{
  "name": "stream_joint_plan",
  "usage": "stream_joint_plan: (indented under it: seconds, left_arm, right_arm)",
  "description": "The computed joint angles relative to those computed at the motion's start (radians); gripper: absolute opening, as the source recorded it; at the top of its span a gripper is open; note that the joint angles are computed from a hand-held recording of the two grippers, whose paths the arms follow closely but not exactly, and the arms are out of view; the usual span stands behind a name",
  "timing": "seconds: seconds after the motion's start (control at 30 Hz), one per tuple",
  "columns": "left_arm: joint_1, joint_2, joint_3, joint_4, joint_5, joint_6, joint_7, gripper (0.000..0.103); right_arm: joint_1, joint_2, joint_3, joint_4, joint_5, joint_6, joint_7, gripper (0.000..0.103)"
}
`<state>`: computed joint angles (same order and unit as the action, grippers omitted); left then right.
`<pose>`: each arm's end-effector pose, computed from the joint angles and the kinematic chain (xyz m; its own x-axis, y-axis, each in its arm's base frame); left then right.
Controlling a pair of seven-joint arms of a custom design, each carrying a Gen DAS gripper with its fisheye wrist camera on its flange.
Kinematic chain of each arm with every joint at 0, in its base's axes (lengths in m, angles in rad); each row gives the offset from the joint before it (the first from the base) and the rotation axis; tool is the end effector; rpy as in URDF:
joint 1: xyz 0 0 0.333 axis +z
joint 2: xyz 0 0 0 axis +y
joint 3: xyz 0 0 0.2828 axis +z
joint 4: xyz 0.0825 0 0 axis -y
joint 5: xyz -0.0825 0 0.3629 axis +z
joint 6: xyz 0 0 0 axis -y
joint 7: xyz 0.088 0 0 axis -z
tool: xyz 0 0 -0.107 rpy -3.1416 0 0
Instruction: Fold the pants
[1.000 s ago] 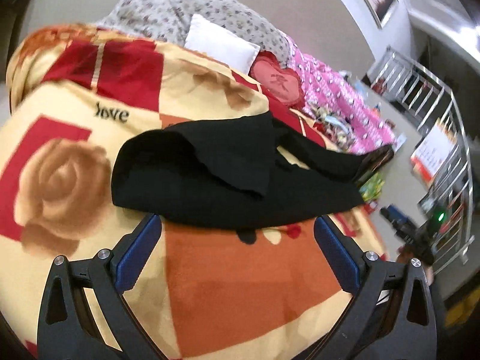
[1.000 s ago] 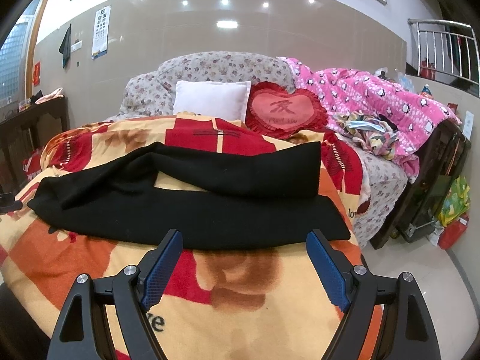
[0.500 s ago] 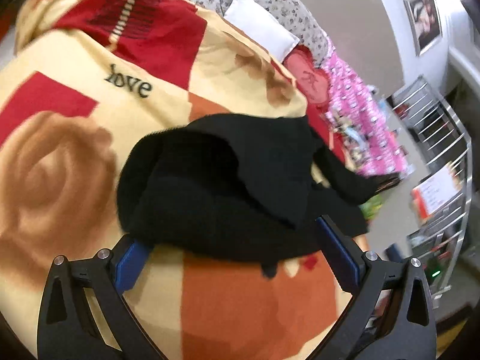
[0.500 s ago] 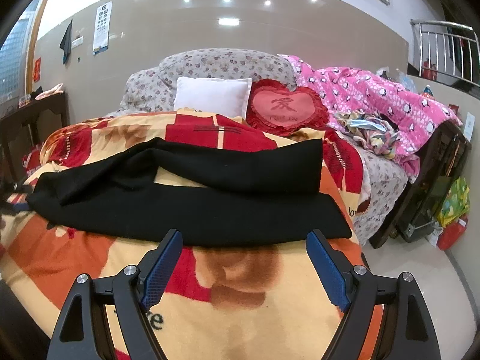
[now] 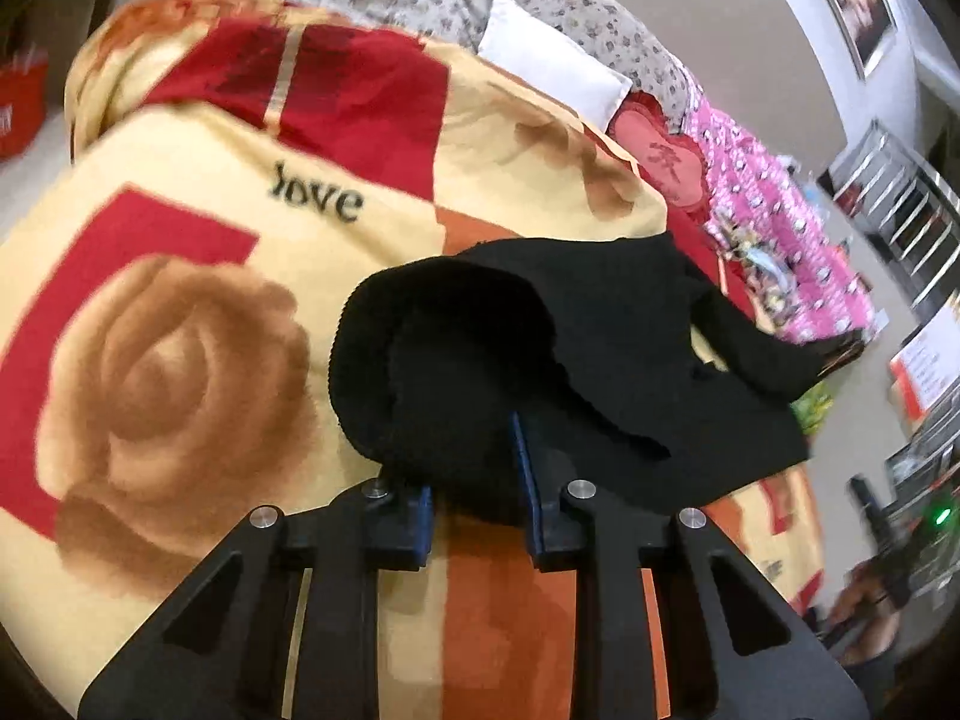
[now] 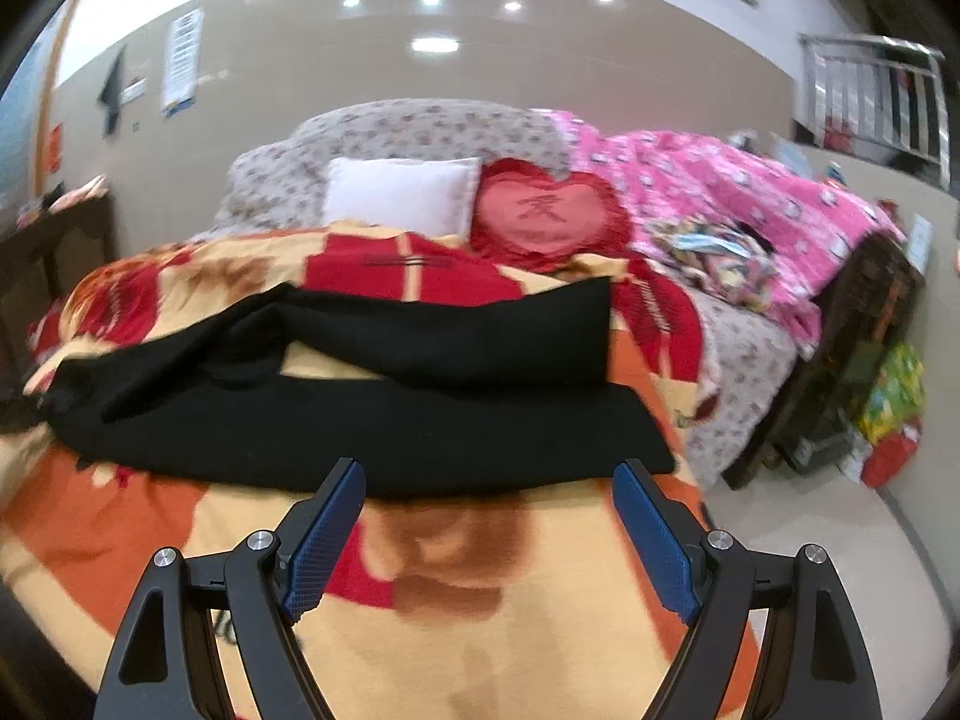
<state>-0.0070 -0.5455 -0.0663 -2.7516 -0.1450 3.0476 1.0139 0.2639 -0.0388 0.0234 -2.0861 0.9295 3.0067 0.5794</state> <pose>0.4025 -0.0189 0.4622 0.3717 -0.8056 0.4614 -0.5544 -0.5913 -0.5857 0.5502 0.1019 0.5103 0.4022 -0.9156 0.0002 -0.4816 -0.2118 -0.8504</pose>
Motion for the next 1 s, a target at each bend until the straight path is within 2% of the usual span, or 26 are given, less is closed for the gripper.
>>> stream_joint_plan:
  seconds: [0.03, 0.1, 0.13, 0.17, 0.2, 0.27, 0.3, 0.43, 0.47, 0.57, 0.63, 0.7, 0.73, 0.77, 0.8, 0.87, 0.93, 0.97, 1.0]
  left_arm:
    - [0.038, 0.003, -0.042, 0.007, 0.022, -0.007, -0.018, 0.021]
    - [0.081, 0.007, -0.089, 0.018, 0.056, -0.011, -0.046, 0.021]
    - [0.083, 0.014, -0.09, 0.023, 0.065, -0.007, -0.05, 0.022]
    - [0.072, 0.022, -0.08, 0.025, 0.068, 0.008, -0.048, 0.022]
    - [0.044, 0.033, -0.051, 0.023, 0.062, 0.034, -0.034, 0.022]
    - [0.024, 0.046, -0.028, 0.03, 0.053, 0.043, -0.026, 0.022]
    - [0.017, 0.052, -0.02, 0.034, 0.048, 0.04, -0.025, 0.022]
    - [0.015, 0.064, -0.018, 0.028, 0.027, 0.061, -0.041, 0.022]
    - [0.002, 0.067, -0.004, 0.028, 0.02, 0.063, -0.038, 0.022]
    - [0.025, 0.056, -0.026, 0.013, 0.017, 0.094, -0.054, 0.022]
    - [0.093, 0.049, -0.095, 0.012, 0.043, 0.095, -0.085, 0.022]
    - [0.159, 0.037, -0.161, 0.008, 0.072, 0.1, -0.124, 0.021]
    - [0.196, 0.032, -0.197, 0.008, 0.089, 0.103, -0.146, 0.018]
    - [0.212, 0.029, -0.213, 0.009, 0.103, 0.098, -0.161, 0.011]
    - [0.241, 0.025, -0.241, 0.015, 0.117, 0.081, -0.185, 0.009]
    - [0.241, 0.025, -0.235, 0.01, 0.137, 0.087, -0.208, 0.005]
    - [0.233, 0.012, -0.225, -0.007, 0.147, 0.111, -0.226, 0.005]
    - [0.219, -0.006, -0.215, -0.024, 0.144, 0.127, -0.234, 0.005]
    - [0.203, -0.03, -0.203, -0.042, 0.139, 0.14, -0.239, 0.005]
  right_arm:
    - [-0.008, 0.004, -0.005, 0.006, -0.014, -0.01, 0.044, 0.083]
    - [-0.037, 0.02, -0.022, 0.03, -0.02, -0.049, 0.161, 0.083]
    - [-0.053, 0.025, -0.028, 0.038, -0.057, -0.072, 0.243, 0.083]
    - [-0.065, 0.032, -0.031, 0.051, -0.044, -0.089, 0.271, 0.081]
    - [-0.078, 0.041, -0.035, 0.068, -0.02, -0.118, 0.295, 0.075]
    - [-0.117, 0.076, -0.048, 0.129, 0.07, -0.217, 0.365, 0.065]
    - [-0.136, 0.094, -0.049, 0.155, 0.1, -0.255, 0.41, 0.064]
    - [-0.223, 0.2, -0.039, 0.282, 0.19, -0.471, 0.566, 0.063]
    - [-0.24, 0.229, -0.034, 0.314, 0.194, -0.518, 0.611, 0.06]
    - [-0.284, 0.292, -0.008, 0.382, 0.237, -0.571, 0.623, 0.054]
    - [-0.298, 0.331, 0.004, 0.425, 0.217, -0.585, 0.663, 0.052]
    - [-0.299, 0.372, 0.014, 0.483, 0.157, -0.585, 0.694, 0.045]
    - [-0.302, 0.388, 0.023, 0.496, 0.141, -0.569, 0.686, 0.045]
    - [-0.301, 0.402, 0.031, 0.512, 0.12, -0.558, 0.687, 0.045]
    - [-0.301, 0.424, 0.041, 0.539, 0.104, -0.548, 0.684, 0.045]
    - [-0.3, 0.471, 0.058, 0.597, 0.066, -0.532, 0.69, 0.042]
    - [-0.287, 0.487, 0.06, 0.607, -0.001, -0.48, 0.718, 0.015]
    - [-0.305, 0.477, 0.085, 0.591, 0.027, -0.457, 0.677, 0.004]
    - [-0.321, 0.463, 0.105, 0.576, 0.058, -0.443, 0.639, 0.004]
